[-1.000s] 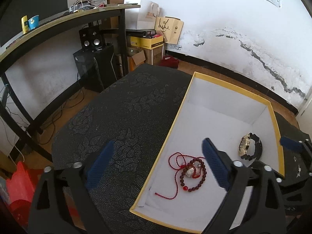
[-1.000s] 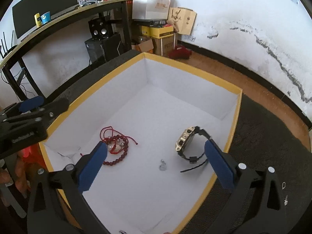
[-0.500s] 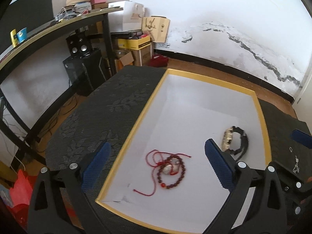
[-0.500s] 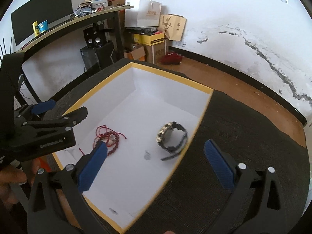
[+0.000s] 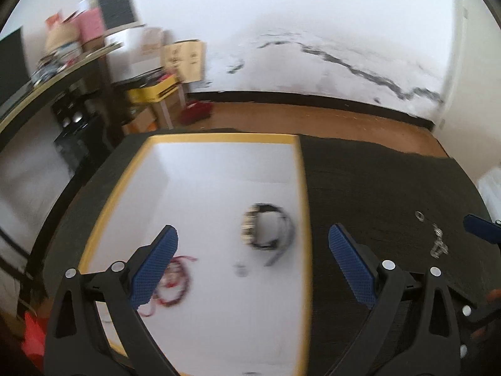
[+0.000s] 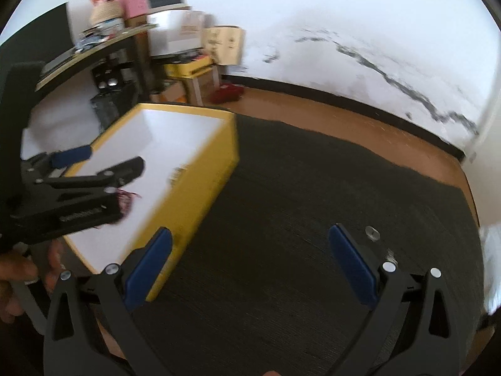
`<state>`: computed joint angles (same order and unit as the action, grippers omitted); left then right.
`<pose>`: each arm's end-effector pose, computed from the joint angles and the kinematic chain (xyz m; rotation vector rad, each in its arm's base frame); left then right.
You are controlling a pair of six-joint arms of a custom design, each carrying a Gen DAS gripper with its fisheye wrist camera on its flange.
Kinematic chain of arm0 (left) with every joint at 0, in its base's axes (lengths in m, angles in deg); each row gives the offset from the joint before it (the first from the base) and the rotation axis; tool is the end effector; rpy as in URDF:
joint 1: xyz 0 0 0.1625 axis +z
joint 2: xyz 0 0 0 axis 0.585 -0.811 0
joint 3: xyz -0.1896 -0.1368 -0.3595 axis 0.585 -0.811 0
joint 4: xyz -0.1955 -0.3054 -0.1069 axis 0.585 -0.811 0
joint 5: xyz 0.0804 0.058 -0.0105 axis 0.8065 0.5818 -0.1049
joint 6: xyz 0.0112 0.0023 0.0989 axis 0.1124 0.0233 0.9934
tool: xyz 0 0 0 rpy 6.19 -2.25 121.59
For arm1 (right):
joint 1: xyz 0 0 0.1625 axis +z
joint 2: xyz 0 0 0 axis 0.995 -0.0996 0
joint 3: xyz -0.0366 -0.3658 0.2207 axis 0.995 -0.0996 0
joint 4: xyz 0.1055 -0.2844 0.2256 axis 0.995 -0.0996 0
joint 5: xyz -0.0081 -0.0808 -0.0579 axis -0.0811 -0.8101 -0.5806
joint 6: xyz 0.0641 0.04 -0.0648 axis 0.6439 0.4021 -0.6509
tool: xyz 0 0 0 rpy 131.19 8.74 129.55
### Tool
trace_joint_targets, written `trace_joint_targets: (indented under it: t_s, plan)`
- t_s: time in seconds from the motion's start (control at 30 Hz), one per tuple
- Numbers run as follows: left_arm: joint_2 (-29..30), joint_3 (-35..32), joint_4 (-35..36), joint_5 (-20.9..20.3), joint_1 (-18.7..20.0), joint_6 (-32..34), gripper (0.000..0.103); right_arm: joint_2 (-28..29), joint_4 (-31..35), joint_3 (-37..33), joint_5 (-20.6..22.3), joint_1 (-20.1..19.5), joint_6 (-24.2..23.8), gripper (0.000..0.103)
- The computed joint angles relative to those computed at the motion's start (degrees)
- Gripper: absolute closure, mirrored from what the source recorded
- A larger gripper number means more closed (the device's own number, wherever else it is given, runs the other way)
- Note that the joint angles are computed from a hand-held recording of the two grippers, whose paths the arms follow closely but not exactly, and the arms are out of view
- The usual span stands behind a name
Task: Organize jewelry
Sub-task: 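Move both tools out of the box back over the silver ring and chain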
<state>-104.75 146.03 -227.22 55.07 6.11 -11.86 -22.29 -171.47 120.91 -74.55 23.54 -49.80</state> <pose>-0.2859 -0.5490 0.1461 0.4995 2.1934 -0.8550 0.2422 -0.5164 0.2008 0.5335 -2.3185 0.7745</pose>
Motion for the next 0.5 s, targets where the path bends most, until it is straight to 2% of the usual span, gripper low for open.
trace_joint_targets:
  t_s: [0.2, 0.5]
  plan:
    - [6.8, -4.7, -0.5, -3.2, -2.1, 3.1, 0.008, -6.4, -3.7, 5.9, -2.0, -5.8, 1.3, 0.007]
    - [16.8, -14.3, 3.0, -9.2, -3.9, 4.6, 0.008, -14.6, -6.6, 12.7, -1.2, -13.1, 0.1, 0.007]
